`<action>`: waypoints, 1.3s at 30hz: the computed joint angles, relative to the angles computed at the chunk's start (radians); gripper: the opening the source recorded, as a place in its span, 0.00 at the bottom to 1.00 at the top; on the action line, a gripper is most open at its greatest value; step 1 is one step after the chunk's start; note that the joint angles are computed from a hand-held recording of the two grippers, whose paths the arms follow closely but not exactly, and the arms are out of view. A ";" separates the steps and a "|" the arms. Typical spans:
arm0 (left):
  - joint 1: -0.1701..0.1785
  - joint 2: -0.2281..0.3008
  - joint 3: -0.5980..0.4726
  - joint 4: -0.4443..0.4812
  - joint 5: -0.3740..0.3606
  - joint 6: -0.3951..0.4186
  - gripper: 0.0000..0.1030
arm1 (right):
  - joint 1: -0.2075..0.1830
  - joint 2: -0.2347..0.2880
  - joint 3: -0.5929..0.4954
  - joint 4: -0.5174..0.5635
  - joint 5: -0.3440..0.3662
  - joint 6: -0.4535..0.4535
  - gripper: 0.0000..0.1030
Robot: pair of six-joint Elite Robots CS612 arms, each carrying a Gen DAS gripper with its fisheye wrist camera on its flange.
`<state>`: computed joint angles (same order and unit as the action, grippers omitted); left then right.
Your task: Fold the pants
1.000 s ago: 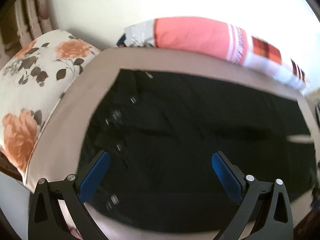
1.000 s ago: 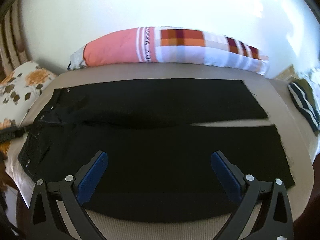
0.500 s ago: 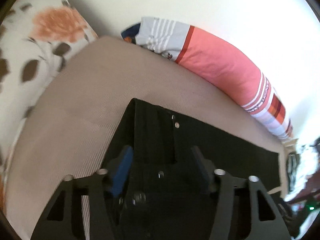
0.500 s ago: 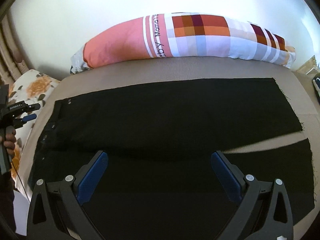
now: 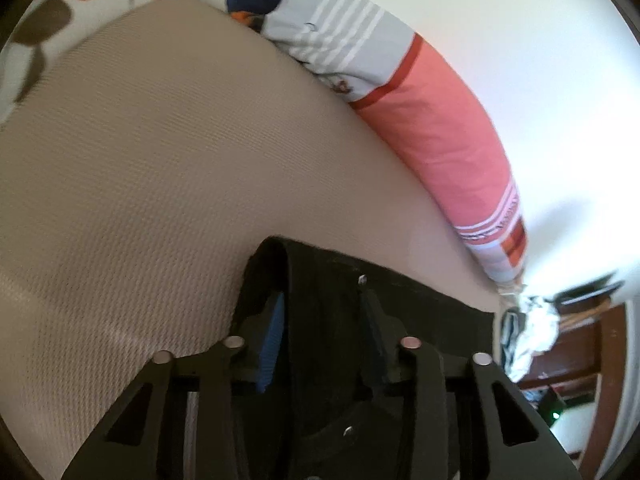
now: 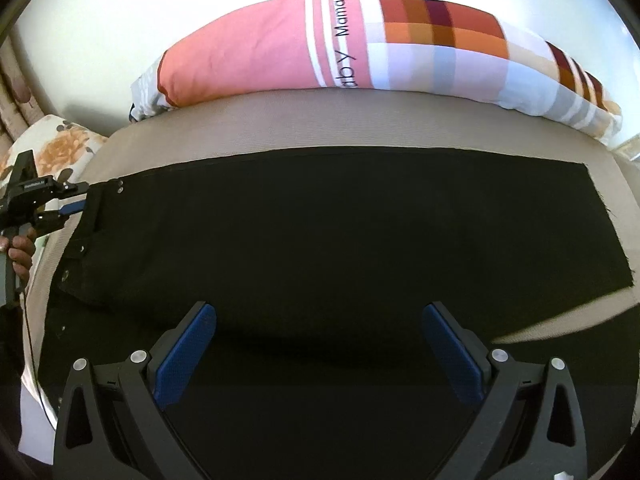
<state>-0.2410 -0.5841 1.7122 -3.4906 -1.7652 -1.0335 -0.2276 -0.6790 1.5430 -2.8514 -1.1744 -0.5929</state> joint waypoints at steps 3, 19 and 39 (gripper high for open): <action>0.010 0.017 -0.023 0.007 -0.020 0.024 0.30 | 0.011 0.010 -0.015 0.002 -0.004 0.000 1.00; 0.022 0.073 -0.101 -0.041 -0.112 0.076 0.17 | 0.044 0.053 -0.087 -0.023 0.008 -0.056 1.00; -0.100 -0.041 0.062 -0.317 0.128 0.303 0.08 | 0.107 0.252 -0.681 0.826 -0.053 -0.784 0.88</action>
<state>-0.3410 -0.6254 1.7738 -3.8075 -1.6370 -0.7304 -0.1204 -0.4266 0.8620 -2.0255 -1.2277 -1.3771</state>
